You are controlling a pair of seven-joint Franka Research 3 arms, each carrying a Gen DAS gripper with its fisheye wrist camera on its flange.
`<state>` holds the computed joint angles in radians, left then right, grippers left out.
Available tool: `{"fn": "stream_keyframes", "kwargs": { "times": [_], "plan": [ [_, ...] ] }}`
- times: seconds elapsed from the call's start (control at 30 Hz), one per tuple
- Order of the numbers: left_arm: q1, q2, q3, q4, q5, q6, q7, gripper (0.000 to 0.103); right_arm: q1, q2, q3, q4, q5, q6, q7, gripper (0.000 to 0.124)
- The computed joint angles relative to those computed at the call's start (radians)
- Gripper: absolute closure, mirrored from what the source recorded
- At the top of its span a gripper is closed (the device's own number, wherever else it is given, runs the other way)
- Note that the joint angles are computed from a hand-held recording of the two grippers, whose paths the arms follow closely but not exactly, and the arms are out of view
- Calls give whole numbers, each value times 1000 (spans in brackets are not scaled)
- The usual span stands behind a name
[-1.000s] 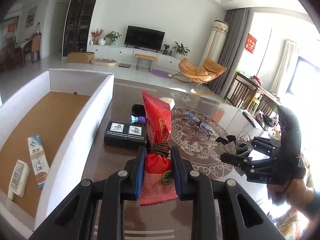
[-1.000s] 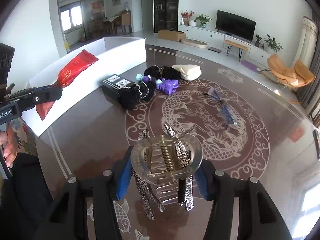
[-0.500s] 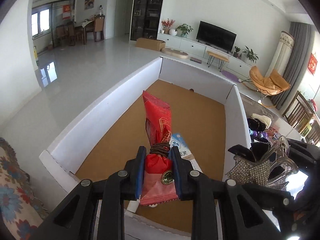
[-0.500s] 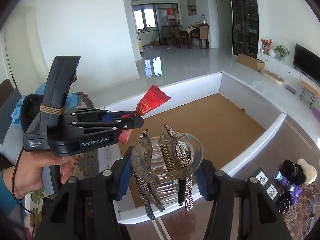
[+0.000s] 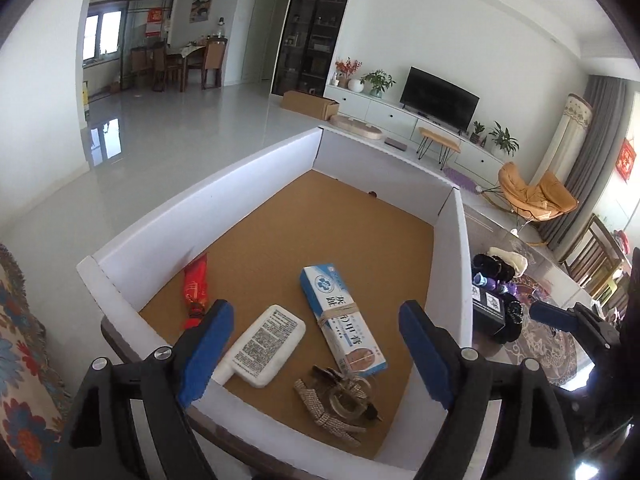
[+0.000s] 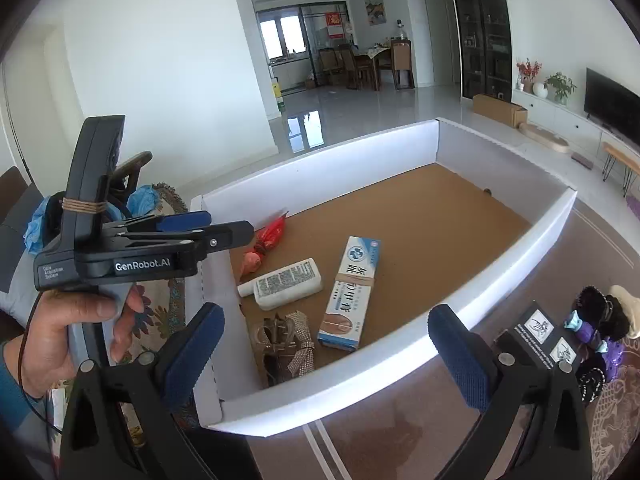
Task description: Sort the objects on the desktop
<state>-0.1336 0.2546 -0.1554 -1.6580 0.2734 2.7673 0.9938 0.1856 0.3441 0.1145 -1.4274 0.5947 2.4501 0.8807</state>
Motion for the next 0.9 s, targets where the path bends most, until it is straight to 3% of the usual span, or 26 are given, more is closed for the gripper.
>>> {"fn": "stream_keyframes", "kwargs": {
  "times": [0.13, 0.2, 0.3, 0.4, 0.47, 0.63, 0.83, 0.9],
  "plan": [
    [14, 20, -130, 28, -167, 40, 214, 17, -27, -135, -62, -255, -43, 174, -18, 21],
    [-5, 59, -183, 79, -231, 11, 325, 16, -37, -144, -113, -321, -141, 217, 56, 21],
    [-65, 146, -218, 181, -279, -77, 420, 15, -57, -169, -200, -438, -351, 265, 233, 21],
    [-152, 247, -196, 289, -264, -150, 424, 15, -116, -193, -244, -510, -451, 247, 348, 21],
    [-217, 328, -156, 388, -223, -217, 380, 15, -181, -213, -221, -547, -360, 247, 310, 21],
    [-319, 491, -68, 585, -138, -329, 241, 15, -203, -207, -232, -559, -411, 277, 436, 21],
    [-357, 514, -20, 596, -22, -303, 178, 15, -202, -222, -220, -574, -455, 288, 490, 21],
    [-362, 517, -22, 592, 11, -294, 208, 7, -201, -224, -218, -573, -465, 287, 502, 21]
  ]
}}
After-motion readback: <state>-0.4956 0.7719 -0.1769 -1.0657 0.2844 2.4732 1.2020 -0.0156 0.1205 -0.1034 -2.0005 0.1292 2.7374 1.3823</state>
